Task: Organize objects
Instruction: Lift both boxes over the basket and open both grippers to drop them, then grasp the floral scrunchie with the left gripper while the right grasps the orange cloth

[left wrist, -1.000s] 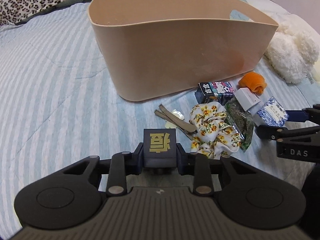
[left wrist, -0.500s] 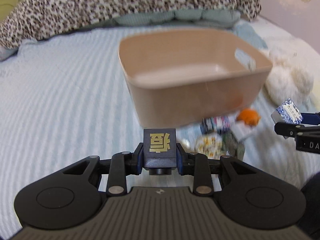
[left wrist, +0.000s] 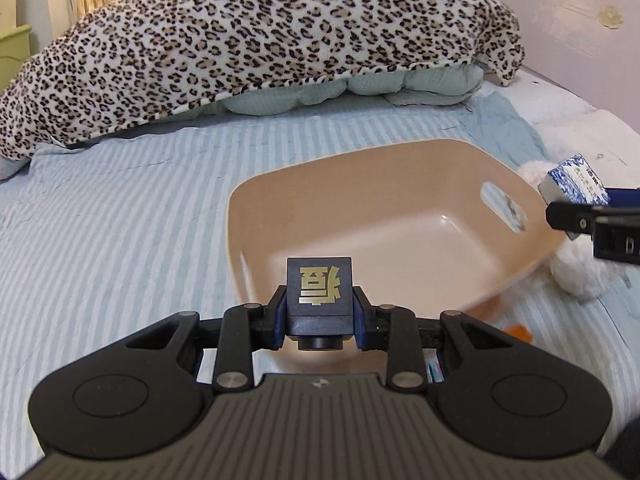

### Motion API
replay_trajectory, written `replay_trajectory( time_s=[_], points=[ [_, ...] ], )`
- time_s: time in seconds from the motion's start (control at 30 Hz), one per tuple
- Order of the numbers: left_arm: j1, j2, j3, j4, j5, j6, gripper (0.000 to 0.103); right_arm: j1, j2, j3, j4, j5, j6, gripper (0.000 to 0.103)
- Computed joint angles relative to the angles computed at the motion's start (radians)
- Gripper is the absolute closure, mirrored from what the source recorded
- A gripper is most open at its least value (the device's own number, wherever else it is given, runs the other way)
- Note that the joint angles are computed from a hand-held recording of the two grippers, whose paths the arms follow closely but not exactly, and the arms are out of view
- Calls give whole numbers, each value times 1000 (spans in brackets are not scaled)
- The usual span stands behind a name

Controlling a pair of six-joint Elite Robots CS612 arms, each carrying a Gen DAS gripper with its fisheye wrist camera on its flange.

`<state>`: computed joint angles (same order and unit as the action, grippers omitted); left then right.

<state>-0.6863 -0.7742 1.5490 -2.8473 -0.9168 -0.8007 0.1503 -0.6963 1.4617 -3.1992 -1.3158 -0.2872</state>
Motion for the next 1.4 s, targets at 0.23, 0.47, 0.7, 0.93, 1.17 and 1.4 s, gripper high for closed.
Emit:
replay_trajectory(
  time_s=[0.23, 0.47, 0.7, 0.93, 1.17, 1.4],
  points=[
    [29, 64, -102, 86, 24, 38, 70, 28, 57, -106, 107, -39, 1, 41],
    [48, 106, -177, 231, -51, 35, 70, 47, 94, -157, 201, -94, -62, 41],
    [49, 104, -174, 234, -91, 26, 66, 43, 89, -158, 281, -92, -70, 33],
    [26, 54, -124, 203, -33, 16, 29, 22, 42, -89, 193, -55, -73, 20],
    [-9, -5, -41, 177, 17, -38, 20, 1, -19, 15, 119, -33, -95, 11],
    [-34, -37, 14, 202, 0, -115, 20, -21, -63, 103, 127, -38, -103, 8]
  ],
)
